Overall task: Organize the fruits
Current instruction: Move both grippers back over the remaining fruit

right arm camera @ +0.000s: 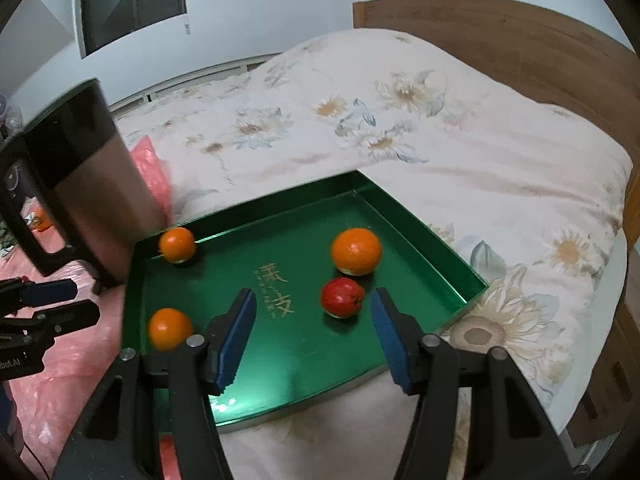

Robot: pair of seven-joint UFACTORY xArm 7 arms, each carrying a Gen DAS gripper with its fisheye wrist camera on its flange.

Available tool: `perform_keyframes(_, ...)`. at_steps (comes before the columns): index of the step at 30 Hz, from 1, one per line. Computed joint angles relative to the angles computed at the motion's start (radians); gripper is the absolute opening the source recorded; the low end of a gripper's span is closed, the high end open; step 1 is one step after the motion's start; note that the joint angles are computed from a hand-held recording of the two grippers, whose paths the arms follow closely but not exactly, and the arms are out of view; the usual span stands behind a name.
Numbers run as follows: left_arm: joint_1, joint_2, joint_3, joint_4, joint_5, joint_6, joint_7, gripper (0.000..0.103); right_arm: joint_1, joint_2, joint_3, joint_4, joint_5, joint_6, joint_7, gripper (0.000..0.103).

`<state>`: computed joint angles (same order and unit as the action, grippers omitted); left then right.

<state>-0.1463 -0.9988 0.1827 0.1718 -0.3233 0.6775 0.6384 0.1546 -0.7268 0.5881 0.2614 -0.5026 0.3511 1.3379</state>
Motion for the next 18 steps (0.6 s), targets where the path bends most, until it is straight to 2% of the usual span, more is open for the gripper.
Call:
perform_keyframes(7, 0.137, -0.186, 0.042, -0.017, 0.067, 0.173, 0.032, 0.049, 0.130, -0.068, -0.007, 0.032, 0.060, 0.102, -0.012, 0.095)
perform_keyframes(11, 0.241, -0.278, 0.099, -0.014, 0.107, 0.285, 0.082, 0.049, 0.180, -0.078, 0.008, 0.066, 0.077, 0.140, -0.017, 0.095)
perform_keyframes(15, 0.353, -0.332, 0.165, -0.001, 0.150, 0.372, 0.154, 0.049, 0.207, -0.065, 0.035, 0.113, 0.080, 0.160, -0.016, 0.095)
perform_keyframes(18, 0.432, -0.331, 0.213, 0.013, 0.174, 0.402, 0.211, 0.049, 0.212, -0.039, 0.065, 0.156, 0.075, 0.167, -0.010, 0.095)
